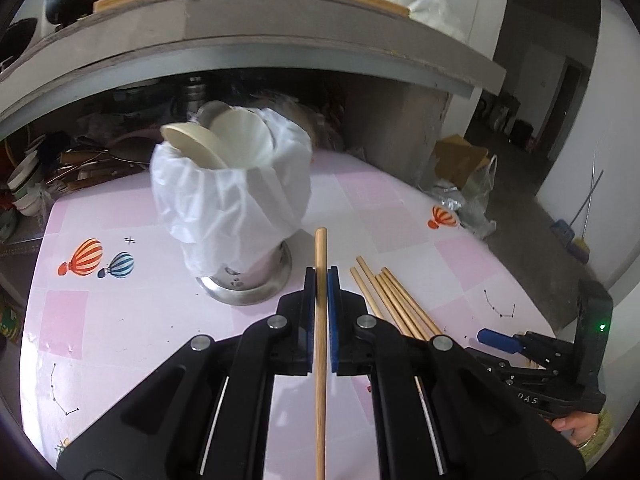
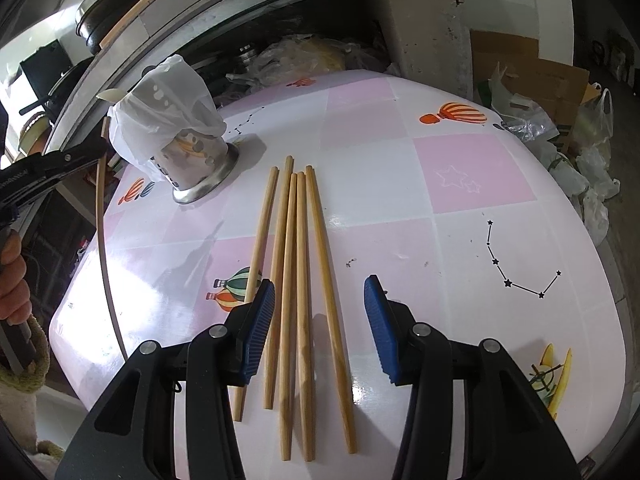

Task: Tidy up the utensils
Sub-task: 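Close the right tool on another chopstick while the left tool holds its chopstick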

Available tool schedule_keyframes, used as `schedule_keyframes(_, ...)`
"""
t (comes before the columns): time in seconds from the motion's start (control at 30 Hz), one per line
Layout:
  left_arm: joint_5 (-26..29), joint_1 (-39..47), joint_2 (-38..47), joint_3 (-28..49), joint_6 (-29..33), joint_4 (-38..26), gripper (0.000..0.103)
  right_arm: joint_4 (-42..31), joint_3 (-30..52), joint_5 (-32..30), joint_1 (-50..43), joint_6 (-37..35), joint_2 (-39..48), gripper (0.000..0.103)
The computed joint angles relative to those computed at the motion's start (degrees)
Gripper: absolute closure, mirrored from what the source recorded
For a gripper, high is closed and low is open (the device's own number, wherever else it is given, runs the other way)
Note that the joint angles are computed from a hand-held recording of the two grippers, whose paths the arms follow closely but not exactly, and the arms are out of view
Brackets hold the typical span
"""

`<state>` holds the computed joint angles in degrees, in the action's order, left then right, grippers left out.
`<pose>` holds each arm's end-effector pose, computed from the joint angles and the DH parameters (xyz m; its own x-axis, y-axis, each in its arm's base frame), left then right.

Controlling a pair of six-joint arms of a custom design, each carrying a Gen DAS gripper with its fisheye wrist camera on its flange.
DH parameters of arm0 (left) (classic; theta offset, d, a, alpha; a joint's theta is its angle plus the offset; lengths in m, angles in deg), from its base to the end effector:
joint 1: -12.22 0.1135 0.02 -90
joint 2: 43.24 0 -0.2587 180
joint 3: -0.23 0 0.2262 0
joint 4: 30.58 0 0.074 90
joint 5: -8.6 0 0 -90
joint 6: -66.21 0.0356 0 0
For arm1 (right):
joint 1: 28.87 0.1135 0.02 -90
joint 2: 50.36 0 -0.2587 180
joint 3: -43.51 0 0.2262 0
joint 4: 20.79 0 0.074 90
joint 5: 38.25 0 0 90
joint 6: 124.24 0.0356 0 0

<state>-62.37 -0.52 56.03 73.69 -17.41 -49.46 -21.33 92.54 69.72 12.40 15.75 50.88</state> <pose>0.3309 -0.0867 0.1946 -0.6334 0.2509 -0.7320 0.5081 0.8483 -0.1489 0.2134 0.1727 0.1026 -0.7577 0.3044 -0.5773 0.1451 0.9410 0.3057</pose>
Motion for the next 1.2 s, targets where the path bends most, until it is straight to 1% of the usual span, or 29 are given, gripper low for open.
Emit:
schedule_keyframes(0.17,2.06,2.26,-1.84,-1.12,-0.23,0.69,0.098,-1.08,0.82,0.44,0.12,-0.20,-0.07,0.057)
schedule_keyframes(0.27,2.79,3.21,-2.22,-1.34,-0.20,1.08,0.098,-1.21,0.74,0.32,-0.61,-0.76,-0.26,0.060)
schedule_keyframes(0.4,3.55,4.20,-2.13,-1.27,-0.52,1.53,0.098,0.07,-0.24,-1.69,-3.37,-2.14,-0.72,0.068)
schedule_keyframes(0.53,4.21,4.73,-1.92,-1.53,-0.61,2.21,0.098,1.90,0.94,-6.27,-7.26,-4.96,1.36,0.079)
schedule_keyframes(0.67,5.30,5.72,-1.49,-1.44,-0.81,2.38,0.098,1.14,5.75,-10.11,-10.02,-8.74,5.47,0.085)
schedule_keyframes(0.83,6.17,6.62,-0.76,-0.79,-0.60,2.15,0.098,-3.19,14.05,-11.81,-12.02,-14.40,11.05,0.091)
schedule_keyframes(1.07,7.11,7.47,0.12,-0.26,-0.74,2.36,0.098,-9.35,23.75,-14.29,-14.80,-19.90,16.72,0.092)
schedule_keyframes(1.2,7.64,8.17,0.56,-0.01,-0.93,2.41,0.098,-12.21,27.31,-15.38,-15.22,-22.05,18.36,0.092)
